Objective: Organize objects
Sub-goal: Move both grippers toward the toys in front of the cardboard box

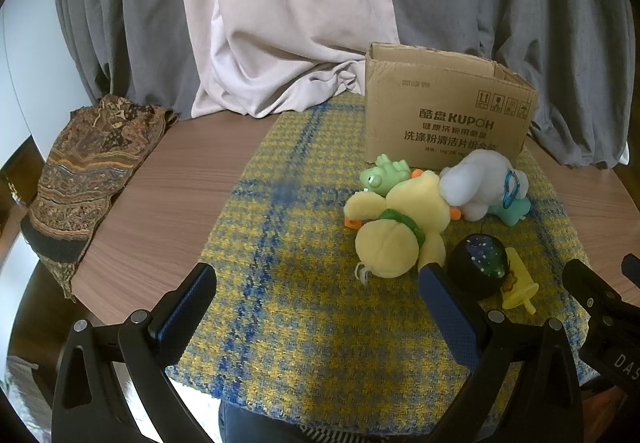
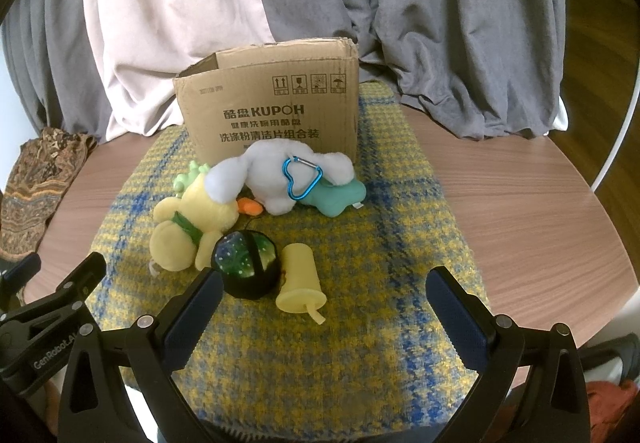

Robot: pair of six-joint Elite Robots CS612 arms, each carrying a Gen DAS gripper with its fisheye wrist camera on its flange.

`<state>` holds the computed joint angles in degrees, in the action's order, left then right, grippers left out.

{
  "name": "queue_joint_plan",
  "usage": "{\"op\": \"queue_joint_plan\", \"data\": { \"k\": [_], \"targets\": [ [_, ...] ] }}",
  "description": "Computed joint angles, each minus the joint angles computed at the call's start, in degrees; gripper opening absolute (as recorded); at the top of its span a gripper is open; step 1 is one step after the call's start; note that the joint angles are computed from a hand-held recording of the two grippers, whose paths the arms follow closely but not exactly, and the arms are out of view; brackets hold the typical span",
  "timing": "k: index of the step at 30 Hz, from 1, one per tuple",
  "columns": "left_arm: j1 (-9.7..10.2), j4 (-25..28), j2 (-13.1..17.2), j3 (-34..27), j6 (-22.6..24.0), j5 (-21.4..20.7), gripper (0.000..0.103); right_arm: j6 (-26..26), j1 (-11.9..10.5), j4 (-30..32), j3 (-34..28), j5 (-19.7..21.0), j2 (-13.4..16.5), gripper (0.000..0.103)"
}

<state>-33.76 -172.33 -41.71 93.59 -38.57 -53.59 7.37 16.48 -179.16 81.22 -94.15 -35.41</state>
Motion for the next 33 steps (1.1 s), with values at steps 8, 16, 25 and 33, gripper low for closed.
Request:
{"op": "queue_joint_plan", "data": {
  "k": [8, 16, 25, 33],
  "targets": [
    [-0.30, -0.5, 0.0, 0.2, 0.0, 1.4, 0.103, 0.0, -0.1, -0.2, 0.1, 0.1, 0.0, 0.102],
    [-0.36, -0.3, -0.1, 0.3, -0.3, 1.4, 0.103, 0.0, -0.1, -0.4, 0.3, 0.1, -0.1, 0.102],
    [-0.25, -1.7, 0.1, 0.4, 0.7, -0.6, 0.103, 0.0, -0.1, -0.5, 0.5, 0.2, -0.2, 0.102],
    [-0.45, -5.2, 0.2, 0.9, 2.8, -1.2, 0.103, 0.1, -0.2, -1.2, 1.4, 0.2, -0.6, 0.102]
  ]
}}
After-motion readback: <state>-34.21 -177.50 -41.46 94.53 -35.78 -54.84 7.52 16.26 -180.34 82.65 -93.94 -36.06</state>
